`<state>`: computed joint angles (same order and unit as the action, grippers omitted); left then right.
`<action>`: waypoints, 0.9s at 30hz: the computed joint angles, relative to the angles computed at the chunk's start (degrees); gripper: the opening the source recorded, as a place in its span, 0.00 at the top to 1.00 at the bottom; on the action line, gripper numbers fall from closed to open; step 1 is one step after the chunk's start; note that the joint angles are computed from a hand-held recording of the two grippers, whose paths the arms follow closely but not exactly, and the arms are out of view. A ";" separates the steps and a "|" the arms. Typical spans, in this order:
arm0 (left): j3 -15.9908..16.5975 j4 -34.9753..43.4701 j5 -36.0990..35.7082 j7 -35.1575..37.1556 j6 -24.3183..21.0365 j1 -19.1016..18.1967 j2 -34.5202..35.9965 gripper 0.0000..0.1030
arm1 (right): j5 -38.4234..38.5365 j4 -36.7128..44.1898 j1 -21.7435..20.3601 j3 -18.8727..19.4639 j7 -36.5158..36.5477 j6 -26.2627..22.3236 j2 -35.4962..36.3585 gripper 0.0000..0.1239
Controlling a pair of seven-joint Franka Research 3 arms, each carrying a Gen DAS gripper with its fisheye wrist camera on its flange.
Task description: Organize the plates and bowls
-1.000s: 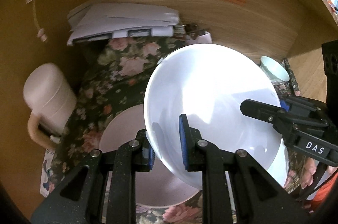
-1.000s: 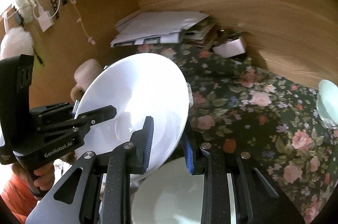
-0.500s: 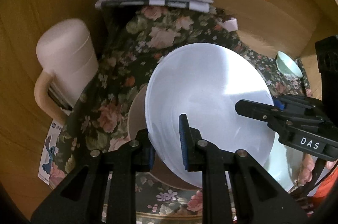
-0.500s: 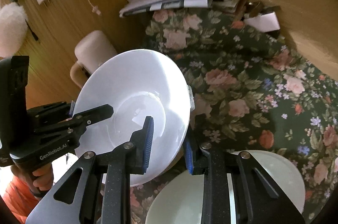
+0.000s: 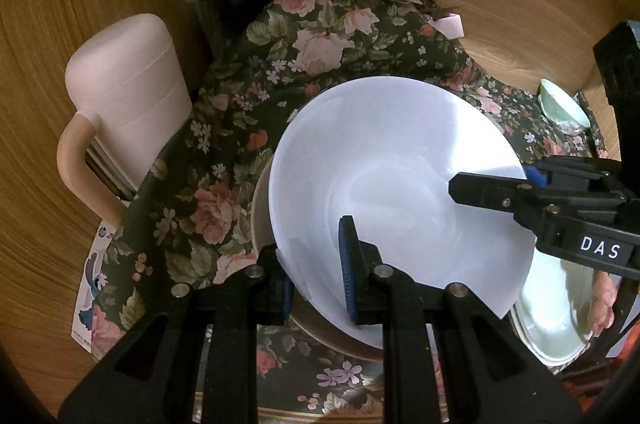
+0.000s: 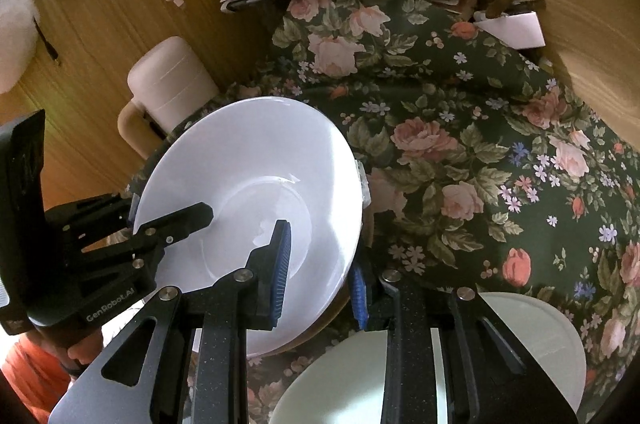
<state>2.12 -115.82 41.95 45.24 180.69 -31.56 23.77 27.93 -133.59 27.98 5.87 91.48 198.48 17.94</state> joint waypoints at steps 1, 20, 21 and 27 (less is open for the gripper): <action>0.89 -0.01 0.43 -0.55 0.10 -0.82 -0.03 0.81 | 0.86 0.09 1.16 -1.02 -0.69 -0.30 -0.11 0.79; -1.30 1.53 -1.12 1.18 -1.70 0.76 1.43 0.81 | 5.59 -2.44 3.55 -2.70 -5.28 -0.77 -3.13 0.78; -1.30 1.64 -1.01 1.23 -1.54 0.79 1.55 0.81 | 5.68 -2.40 3.42 -2.65 -5.30 -1.05 -3.10 0.78; 0.84 2.96 1.19 -0.60 -2.63 -1.45 1.94 0.81 | 3.47 -2.69 1.16 -0.93 -4.09 -0.91 -2.82 0.77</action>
<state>2.96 -112.86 43.14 44.63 178.06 -33.01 25.71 31.40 -136.28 29.14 4.94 87.40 197.57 15.12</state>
